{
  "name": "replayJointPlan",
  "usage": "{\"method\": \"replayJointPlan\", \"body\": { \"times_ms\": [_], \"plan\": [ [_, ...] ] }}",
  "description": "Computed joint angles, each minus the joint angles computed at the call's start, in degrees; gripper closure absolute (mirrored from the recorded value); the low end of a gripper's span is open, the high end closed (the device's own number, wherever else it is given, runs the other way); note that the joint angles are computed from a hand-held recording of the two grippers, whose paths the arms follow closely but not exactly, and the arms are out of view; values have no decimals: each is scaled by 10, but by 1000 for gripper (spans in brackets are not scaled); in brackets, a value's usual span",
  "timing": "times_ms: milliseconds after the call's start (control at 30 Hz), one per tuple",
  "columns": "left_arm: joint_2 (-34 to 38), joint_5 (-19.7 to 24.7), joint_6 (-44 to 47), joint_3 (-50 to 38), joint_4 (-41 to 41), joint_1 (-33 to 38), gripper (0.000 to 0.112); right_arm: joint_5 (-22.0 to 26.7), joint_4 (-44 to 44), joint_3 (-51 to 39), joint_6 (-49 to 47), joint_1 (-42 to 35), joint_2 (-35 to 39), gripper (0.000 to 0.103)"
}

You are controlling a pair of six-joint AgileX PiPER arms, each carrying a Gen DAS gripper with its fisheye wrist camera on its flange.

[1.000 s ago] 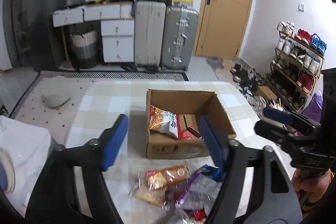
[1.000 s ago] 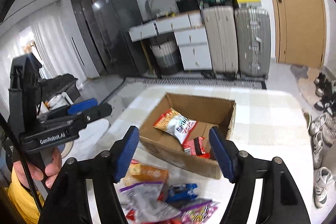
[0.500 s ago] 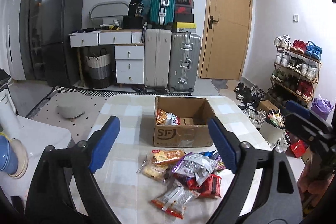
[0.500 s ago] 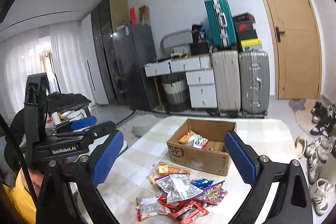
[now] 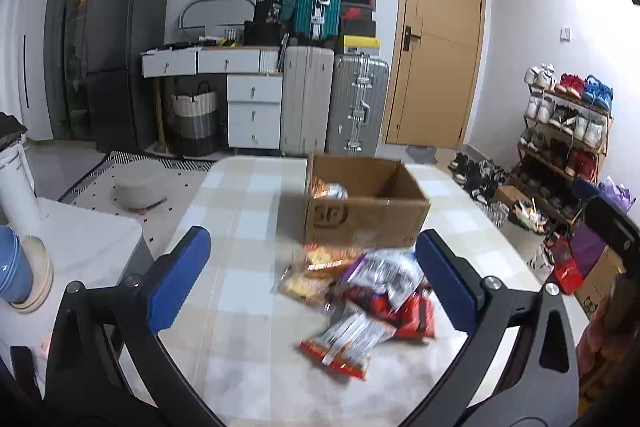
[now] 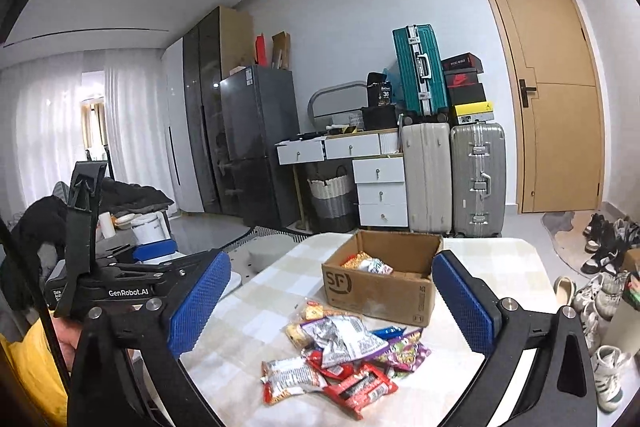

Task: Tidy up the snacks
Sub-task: 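Move both tools back toward the snack pile, then grasp a white printed chip bag with the left gripper while the right gripper grasps a red chocolate pack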

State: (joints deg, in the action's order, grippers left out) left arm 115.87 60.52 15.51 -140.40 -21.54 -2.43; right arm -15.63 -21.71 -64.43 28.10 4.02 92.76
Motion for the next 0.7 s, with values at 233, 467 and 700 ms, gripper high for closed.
{"method": "replayJointPlan", "body": {
  "times_ms": [233, 467, 700],
  "plan": [
    [3, -44, 58, 131, -19, 4, 10, -66, 93, 64, -96, 3, 13, 1],
    [50, -50, 120, 155, -33, -25, 10, -89, 54, 65, -55, -6, 66, 1],
    [166, 30, 100, 12, 1, -58, 10, -89, -17, 34, 25, -19, 130, 1]
  ]
}}
